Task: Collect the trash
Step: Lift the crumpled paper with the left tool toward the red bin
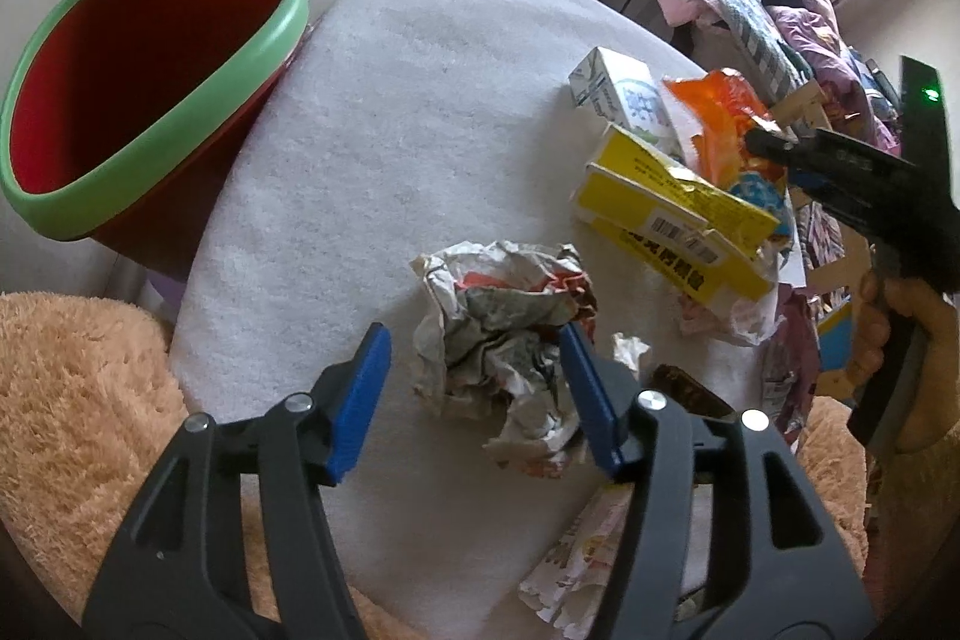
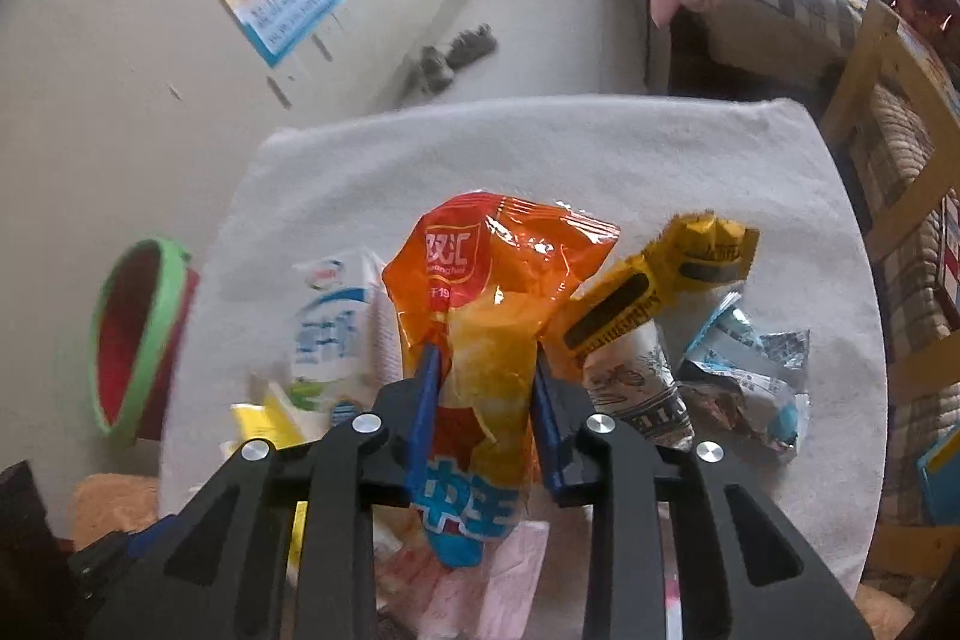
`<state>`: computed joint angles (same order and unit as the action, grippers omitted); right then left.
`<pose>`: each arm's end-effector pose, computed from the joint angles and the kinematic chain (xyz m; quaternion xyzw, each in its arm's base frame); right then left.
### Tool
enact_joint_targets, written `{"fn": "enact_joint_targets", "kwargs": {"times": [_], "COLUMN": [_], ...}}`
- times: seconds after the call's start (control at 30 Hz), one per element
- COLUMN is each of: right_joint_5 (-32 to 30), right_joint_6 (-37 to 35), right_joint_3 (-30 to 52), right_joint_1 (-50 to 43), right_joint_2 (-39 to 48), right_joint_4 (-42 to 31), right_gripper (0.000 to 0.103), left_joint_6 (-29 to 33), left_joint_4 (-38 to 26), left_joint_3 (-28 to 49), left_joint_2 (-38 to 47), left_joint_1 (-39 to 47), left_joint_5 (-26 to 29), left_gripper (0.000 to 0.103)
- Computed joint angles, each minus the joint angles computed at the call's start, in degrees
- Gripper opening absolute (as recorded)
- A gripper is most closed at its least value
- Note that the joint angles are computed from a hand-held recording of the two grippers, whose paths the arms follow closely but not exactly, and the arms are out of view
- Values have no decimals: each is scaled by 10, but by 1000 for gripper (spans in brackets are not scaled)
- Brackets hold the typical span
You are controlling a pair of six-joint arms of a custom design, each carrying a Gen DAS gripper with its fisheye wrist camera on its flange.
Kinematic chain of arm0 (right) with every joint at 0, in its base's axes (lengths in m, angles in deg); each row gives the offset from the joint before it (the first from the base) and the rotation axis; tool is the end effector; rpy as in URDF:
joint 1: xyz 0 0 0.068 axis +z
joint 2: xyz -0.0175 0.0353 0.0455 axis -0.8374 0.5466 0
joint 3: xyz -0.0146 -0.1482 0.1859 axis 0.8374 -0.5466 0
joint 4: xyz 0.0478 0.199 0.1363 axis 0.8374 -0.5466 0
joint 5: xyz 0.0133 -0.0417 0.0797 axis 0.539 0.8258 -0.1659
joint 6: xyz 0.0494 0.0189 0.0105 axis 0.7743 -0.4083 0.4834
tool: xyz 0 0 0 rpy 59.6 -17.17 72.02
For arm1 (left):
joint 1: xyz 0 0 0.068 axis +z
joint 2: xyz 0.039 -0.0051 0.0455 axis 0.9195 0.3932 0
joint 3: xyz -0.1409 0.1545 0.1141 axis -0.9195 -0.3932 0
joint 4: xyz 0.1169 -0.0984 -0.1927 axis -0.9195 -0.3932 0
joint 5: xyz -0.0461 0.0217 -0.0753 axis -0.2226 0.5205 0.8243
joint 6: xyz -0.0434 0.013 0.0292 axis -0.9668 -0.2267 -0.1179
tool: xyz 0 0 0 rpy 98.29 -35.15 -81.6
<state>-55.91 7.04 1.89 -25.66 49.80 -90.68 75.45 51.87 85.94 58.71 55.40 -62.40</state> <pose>0.3136 0.1865 0.1897 0.0655 0.9586 0.1224 0.2487 0.2606 -0.0625 0.1334 0.0145 0.9702 -0.1725 0.1697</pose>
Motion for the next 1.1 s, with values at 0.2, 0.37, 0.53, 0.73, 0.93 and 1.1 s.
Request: {"fn": "enact_joint_targets", "kwargs": {"times": [0.2, 0.37, 0.53, 0.73, 0.93, 1.1], "right_joint_5": [-15, -9, 4, 8, 26, 29], "right_joint_6": [40, 65, 69, 74, 71, 71], "right_joint_3": [-74, -92, -82, -86, -91, -95], "right_joint_1": [4, 27, 58, 75, 79, 79], "right_joint_2": [-98, -142, -148, -152, -171, -180], "right_joint_4": [34, 33, 21, 18, 11, 14], "right_gripper": [28, 28, 28, 28, 28, 28], "left_joint_6": [-2, 6, 5, 9, 7, 9], "left_joint_4": [4, -1, -4, -6, -12, -14], "left_joint_3": [4, 20, 28, 32, 28, 30], "left_joint_2": [6, 25, 31, 34, 9, -32], "left_joint_1": [-15, -47, -66, -65, -45, -47], "left_joint_5": [-3, -20, -40, -47, -50, -70], "left_gripper": [63, 63, 63, 34, 23, 23]}}
